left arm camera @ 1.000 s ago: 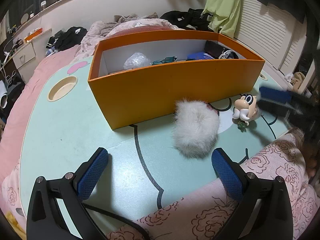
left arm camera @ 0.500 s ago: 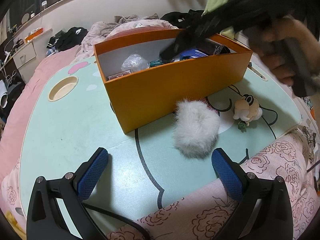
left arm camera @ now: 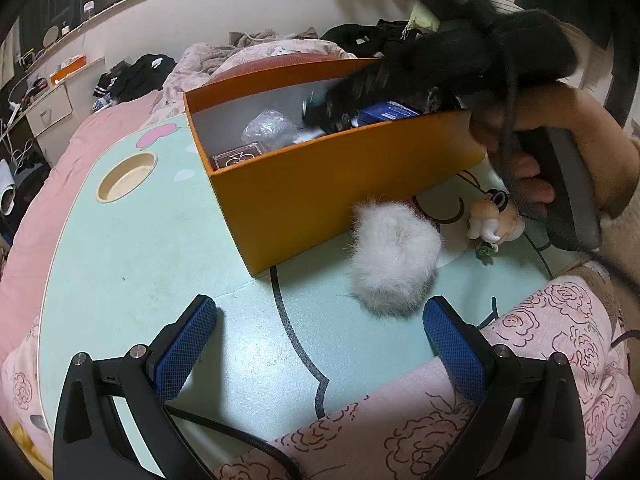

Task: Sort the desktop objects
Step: 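Grasp the teal toy car in the box with the right gripper and set it on the table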

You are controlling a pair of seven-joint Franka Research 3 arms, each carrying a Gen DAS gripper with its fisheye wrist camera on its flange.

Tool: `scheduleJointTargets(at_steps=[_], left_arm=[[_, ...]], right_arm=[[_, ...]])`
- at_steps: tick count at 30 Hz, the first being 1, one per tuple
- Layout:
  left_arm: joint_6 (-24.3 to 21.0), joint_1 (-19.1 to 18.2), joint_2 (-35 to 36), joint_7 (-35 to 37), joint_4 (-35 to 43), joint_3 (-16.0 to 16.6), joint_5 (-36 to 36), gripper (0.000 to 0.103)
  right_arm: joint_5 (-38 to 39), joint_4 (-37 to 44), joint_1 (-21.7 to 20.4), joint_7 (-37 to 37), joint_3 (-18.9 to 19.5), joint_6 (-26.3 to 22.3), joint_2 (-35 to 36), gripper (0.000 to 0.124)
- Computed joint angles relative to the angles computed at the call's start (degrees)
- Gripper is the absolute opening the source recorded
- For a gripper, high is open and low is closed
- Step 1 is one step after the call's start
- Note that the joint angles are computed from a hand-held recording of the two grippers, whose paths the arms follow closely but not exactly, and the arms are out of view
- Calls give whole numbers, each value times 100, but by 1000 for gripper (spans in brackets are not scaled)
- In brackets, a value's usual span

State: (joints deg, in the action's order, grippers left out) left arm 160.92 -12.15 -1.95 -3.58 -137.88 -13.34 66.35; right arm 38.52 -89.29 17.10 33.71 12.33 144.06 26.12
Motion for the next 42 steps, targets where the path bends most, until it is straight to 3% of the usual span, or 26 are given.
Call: scheduleJointTargets(at_steps=[2,4,8,12,16,17,21,24,25,30,32,34,37,39,42], left_arm=[[-4,-1,0,2,2,1,-6,103],[-7,-4,-5,4,0,1,-12,103],[-8,-4,-10,12,-2,-1,-25,103],[-13,-5,-18,16,-4,-4,-38,103],[-13,-3,-25,24,-9,-7,-49,103],[-25,-11,-41,23,-20,-15,-61,103],[-43,-19,-70,32,-38,-29,-85,103],[-30,-8,-47,34,-20,-25,-82,103],[-36,-9,-49,42,-20,-25,-89,103],[-27,-6,-70,42,-33,-29,-104,103],[-27,-4,-67,31,-30,-31,-97,103],[-29,-3,-75,30,-35,-33,-97,103],[-29,-6,-110,5,-60,-43,-84,103],[71,20,-159,-170,-105,-40,63,103],[505,207,-329,-1292,-222,-2,1052,103]], right_arm=[[1074,-314,-470,-682,374,36,-355,27],[1888,-507,-699,-1181,455,-155,-678,27],[2921,-1267,-1003,-1744,219,-748,-1546,27],[2822,-1985,-991,-1453,-269,-1042,-2051,27],[2213,-2525,-738,-886,-642,-684,-2099,28],[2194,-2556,-723,-775,-712,-786,-2046,28],[2492,-2492,-684,-769,-755,-921,-1793,28],[2058,-2350,-433,-613,-735,-401,-1534,29],[2395,-2448,-530,-972,-597,-283,-1576,29],[3971,-2817,-759,-2102,-622,-328,-1881,75],[4500,-2995,-811,-2480,-734,-437,-2051,87],[4237,-3082,-812,-2413,-848,-641,-2119,87],[3533,-3390,-638,-2472,-840,-257,-2304,87],[3599,-3753,-432,-3147,-733,469,-2498,88],[3725,-3970,-120,-3666,-622,1343,-2533,90]])
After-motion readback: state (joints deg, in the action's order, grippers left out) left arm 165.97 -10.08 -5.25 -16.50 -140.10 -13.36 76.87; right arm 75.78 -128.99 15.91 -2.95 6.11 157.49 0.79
